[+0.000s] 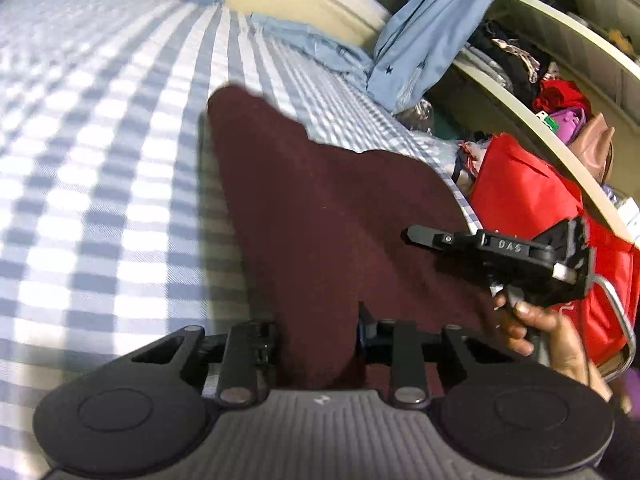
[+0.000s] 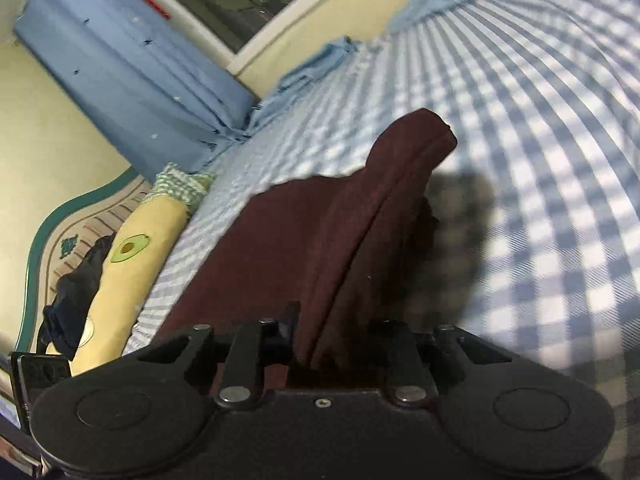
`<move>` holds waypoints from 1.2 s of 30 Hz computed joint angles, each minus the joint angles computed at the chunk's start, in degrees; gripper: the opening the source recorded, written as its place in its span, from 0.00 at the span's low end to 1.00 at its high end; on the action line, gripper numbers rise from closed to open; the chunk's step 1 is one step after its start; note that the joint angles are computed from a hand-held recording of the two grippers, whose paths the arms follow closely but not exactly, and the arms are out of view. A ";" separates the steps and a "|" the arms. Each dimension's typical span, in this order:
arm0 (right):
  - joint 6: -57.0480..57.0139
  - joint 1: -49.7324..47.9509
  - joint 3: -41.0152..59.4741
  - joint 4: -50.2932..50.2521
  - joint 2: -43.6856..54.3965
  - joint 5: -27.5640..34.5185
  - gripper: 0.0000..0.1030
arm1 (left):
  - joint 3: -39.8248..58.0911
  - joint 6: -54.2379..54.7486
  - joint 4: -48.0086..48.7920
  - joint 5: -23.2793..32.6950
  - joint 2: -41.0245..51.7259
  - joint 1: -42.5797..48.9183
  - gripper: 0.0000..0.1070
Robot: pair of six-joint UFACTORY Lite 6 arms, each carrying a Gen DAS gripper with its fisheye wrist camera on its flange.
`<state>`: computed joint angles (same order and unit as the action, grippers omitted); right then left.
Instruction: Fold small clothes
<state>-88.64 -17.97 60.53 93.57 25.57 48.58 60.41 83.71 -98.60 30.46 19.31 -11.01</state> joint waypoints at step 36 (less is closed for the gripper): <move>-25.94 57.20 -30.09 76.22 -22.26 -14.34 0.66 | -16.50 30.59 45.13 39.26 -13.17 90.24 0.71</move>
<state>-114.57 39.24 30.44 169.79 3.32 34.24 43.91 114.30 -53.47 69.72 6.14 79.23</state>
